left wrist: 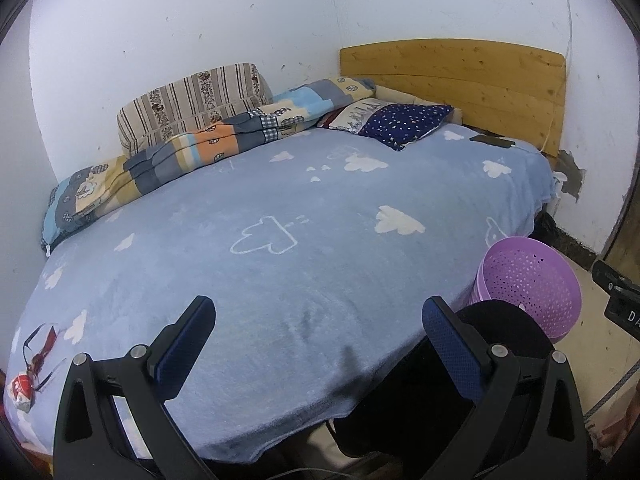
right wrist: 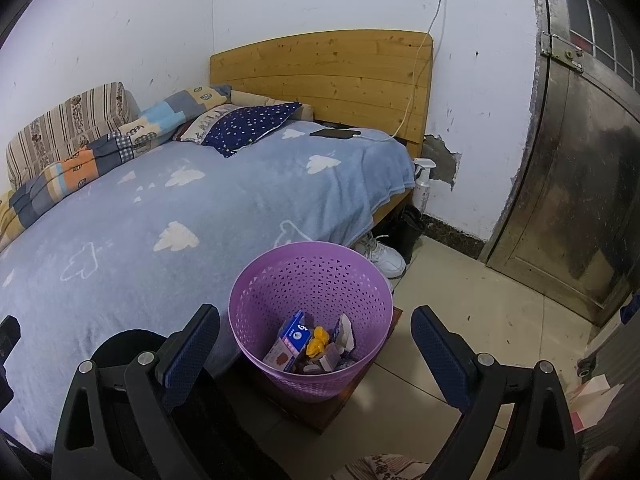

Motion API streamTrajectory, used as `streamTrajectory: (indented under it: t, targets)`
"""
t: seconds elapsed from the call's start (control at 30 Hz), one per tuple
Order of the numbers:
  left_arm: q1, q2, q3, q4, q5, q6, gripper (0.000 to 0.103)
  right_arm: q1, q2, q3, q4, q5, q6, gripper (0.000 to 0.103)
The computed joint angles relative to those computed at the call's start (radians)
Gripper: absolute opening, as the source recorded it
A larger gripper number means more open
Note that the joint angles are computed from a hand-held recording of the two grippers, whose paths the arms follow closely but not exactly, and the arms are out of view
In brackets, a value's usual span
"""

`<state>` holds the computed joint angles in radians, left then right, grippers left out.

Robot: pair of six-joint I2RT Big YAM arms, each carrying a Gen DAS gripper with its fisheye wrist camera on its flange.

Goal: Collect trash

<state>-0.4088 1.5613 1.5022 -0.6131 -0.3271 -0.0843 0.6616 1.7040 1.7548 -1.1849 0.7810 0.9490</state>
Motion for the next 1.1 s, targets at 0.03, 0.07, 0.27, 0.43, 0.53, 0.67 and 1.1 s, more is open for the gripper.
streamTrajectory:
  t: [0.03,0.07,0.27,0.43,0.53,0.67,1.1]
  targets:
    - [0.000,-0.001,-0.002,0.003,-0.003,-0.002,0.103,0.000,0.000,0.000,0.000,0.000,-0.001,0.098]
    - [0.000,-0.001,-0.002,0.005,-0.006,-0.002,0.103,-0.001,0.000,0.000,0.001,0.000,-0.001,0.098]
    - [-0.005,0.000,0.001,0.003,-0.005,0.003,0.103,0.000,0.001,0.002,-0.003,0.000,0.002,0.098]
    - [-0.010,-0.003,-0.003,0.007,-0.006,0.012,0.103,-0.002,-0.001,-0.001,0.001,-0.001,-0.002,0.098]
    - [-0.010,-0.005,-0.005,0.008,-0.004,0.011,0.103,-0.003,0.000,0.000,0.000,-0.002,-0.003,0.098]
    - [-0.011,-0.005,-0.005,0.008,-0.006,0.012,0.103,-0.007,-0.005,-0.011,0.006,-0.008,-0.007,0.098]
    - [-0.014,-0.003,-0.003,0.010,-0.004,0.005,0.103,-0.011,-0.013,-0.026,0.011,-0.010,-0.011,0.097]
